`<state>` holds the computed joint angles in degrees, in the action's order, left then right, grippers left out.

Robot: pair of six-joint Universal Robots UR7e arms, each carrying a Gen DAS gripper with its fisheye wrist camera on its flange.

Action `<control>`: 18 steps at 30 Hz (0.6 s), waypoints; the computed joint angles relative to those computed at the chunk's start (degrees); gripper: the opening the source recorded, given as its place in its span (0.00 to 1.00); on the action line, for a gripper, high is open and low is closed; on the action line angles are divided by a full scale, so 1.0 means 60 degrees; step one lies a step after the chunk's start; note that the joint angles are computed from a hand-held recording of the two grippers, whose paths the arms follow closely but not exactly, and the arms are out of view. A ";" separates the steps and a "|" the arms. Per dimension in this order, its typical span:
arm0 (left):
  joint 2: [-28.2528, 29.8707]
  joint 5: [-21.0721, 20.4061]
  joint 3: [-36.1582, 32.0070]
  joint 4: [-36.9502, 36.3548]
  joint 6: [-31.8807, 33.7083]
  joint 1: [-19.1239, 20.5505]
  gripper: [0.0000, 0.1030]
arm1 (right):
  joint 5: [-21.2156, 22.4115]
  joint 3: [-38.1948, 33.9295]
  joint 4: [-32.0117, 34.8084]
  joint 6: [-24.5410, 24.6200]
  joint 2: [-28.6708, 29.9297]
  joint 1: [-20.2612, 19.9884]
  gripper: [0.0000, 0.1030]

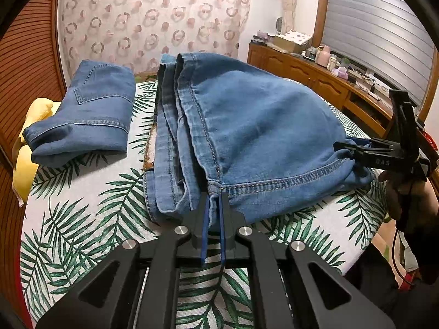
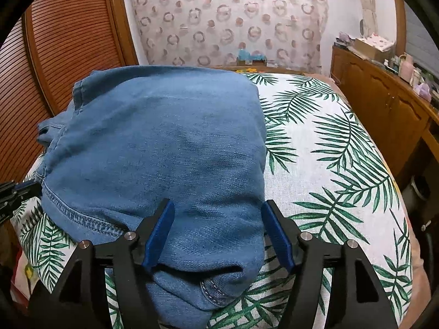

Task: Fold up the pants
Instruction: 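Open both grippers and release the folded jeans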

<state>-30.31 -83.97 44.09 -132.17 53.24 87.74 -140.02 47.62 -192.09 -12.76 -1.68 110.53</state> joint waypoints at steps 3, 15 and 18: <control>0.0027 0.0036 -0.0049 0.0068 -0.0072 -0.0010 0.06 | 0.0087 0.0231 -0.0118 0.0064 -0.0116 -0.0005 0.67; -0.0345 -0.0169 0.0746 -0.0788 0.0178 -0.0159 0.68 | 0.0043 0.0118 -0.0147 -0.0036 -0.0032 -0.0016 0.67; -0.0375 -0.0162 0.0926 -0.1026 0.0222 -0.0253 0.69 | 0.0124 0.0209 -0.0160 0.0048 -0.0082 -0.0024 0.67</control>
<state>-32.56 -84.94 49.65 -138.33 54.58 86.22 -139.28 48.87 -193.06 -12.47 -2.17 110.39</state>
